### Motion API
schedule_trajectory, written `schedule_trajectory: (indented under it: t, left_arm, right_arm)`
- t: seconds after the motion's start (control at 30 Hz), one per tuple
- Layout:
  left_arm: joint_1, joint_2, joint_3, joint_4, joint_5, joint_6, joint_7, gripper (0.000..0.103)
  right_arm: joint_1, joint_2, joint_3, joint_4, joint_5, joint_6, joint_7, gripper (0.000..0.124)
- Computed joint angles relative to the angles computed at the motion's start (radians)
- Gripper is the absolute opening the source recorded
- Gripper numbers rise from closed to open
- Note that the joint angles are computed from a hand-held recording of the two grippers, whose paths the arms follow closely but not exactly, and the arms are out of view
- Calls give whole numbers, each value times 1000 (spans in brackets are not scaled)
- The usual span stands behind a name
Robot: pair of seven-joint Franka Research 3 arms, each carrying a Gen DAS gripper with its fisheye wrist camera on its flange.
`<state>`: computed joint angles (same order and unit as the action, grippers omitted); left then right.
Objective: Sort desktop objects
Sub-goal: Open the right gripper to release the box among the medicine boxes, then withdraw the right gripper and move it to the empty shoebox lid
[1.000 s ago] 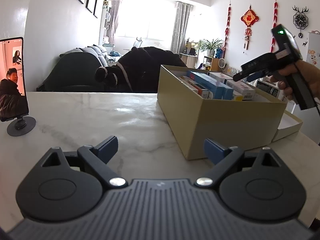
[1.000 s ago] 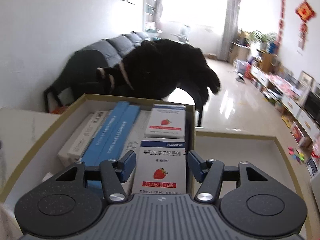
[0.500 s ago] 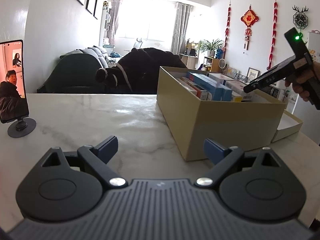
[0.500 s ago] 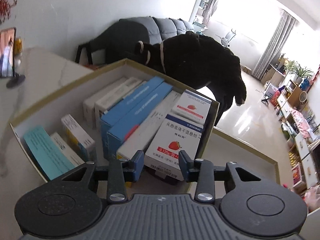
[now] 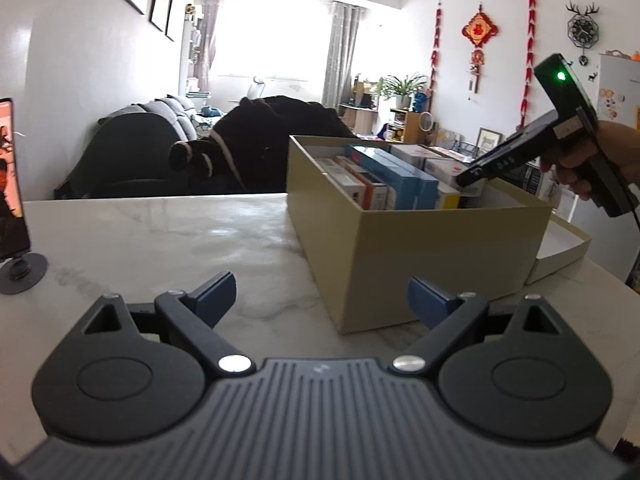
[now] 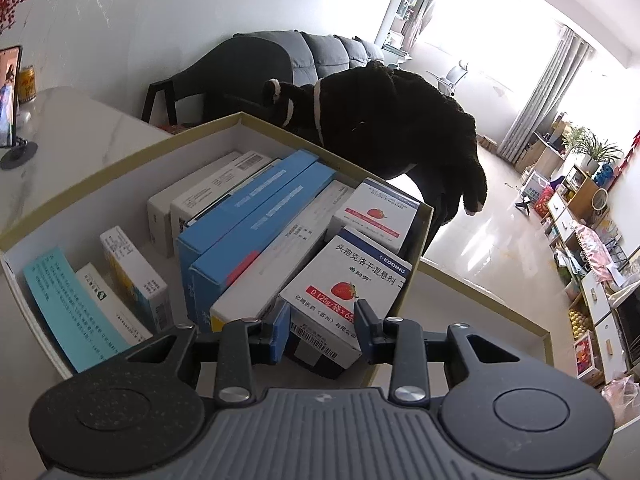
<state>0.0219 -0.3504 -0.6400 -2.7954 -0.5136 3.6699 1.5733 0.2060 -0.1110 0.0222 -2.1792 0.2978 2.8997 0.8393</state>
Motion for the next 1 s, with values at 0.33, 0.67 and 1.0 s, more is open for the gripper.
schedule_trajectory:
  t: [0.33,0.67,1.0]
  left_arm:
    - [-60,97,48,95,21,4,50,94]
    - [-100,158,-13,204,-242,10,304,95]
    - [-182,250,-47,351,-550,67,617,101]
  right_arm:
    - [30,-17,-52,8,284,-36,-168,40]
    - [46,-124,-112,-65,602,-47,-358,62]
    - [14,-217,-163,-170,656,-29,-353,77]
